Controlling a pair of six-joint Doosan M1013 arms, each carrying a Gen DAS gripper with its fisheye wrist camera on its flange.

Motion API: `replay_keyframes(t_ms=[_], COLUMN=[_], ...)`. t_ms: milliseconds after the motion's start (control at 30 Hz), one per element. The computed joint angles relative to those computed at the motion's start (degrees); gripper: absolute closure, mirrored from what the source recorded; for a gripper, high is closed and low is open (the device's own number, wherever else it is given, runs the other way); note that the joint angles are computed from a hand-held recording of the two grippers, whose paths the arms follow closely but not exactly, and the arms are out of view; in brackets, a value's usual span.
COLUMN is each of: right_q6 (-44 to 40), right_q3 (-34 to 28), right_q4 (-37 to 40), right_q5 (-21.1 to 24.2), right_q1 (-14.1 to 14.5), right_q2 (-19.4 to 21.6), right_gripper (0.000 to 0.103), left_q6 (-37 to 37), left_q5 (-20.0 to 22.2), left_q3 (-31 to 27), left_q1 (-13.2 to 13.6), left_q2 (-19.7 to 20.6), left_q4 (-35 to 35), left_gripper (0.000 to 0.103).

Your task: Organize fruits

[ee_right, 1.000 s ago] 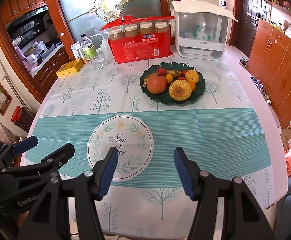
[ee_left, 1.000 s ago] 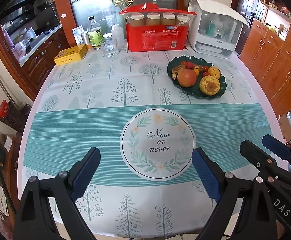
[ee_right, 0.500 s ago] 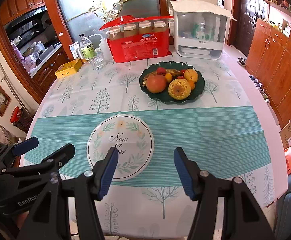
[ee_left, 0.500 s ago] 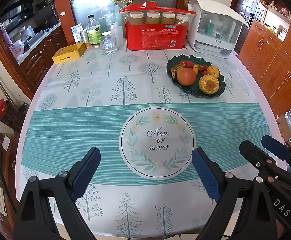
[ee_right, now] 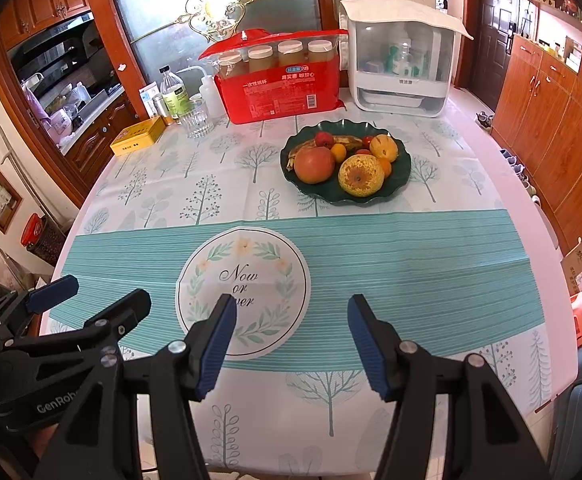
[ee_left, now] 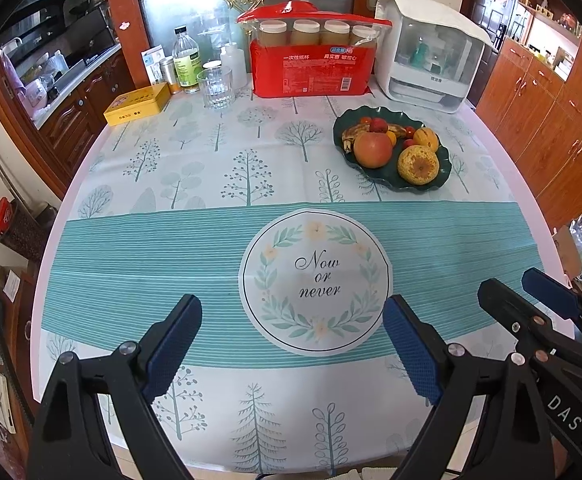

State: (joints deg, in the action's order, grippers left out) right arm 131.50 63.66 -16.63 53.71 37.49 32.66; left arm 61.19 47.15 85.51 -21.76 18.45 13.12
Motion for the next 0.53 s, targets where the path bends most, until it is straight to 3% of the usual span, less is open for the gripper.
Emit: replay_keyframes(t_ms=[533], right_q6=[0.0], right_q3=[0.1], right_q4=[0.8], right_q5=[-0.1], right_q1=[0.2], right_q2=[0.4], right_gripper=[0.045], left_q6=[0.2], left_q5=[0.4], left_q3=[0.6], left_q1=[0.3], left_q2=[-0.2], left_q4=[-0.6], left_gripper=[0.012])
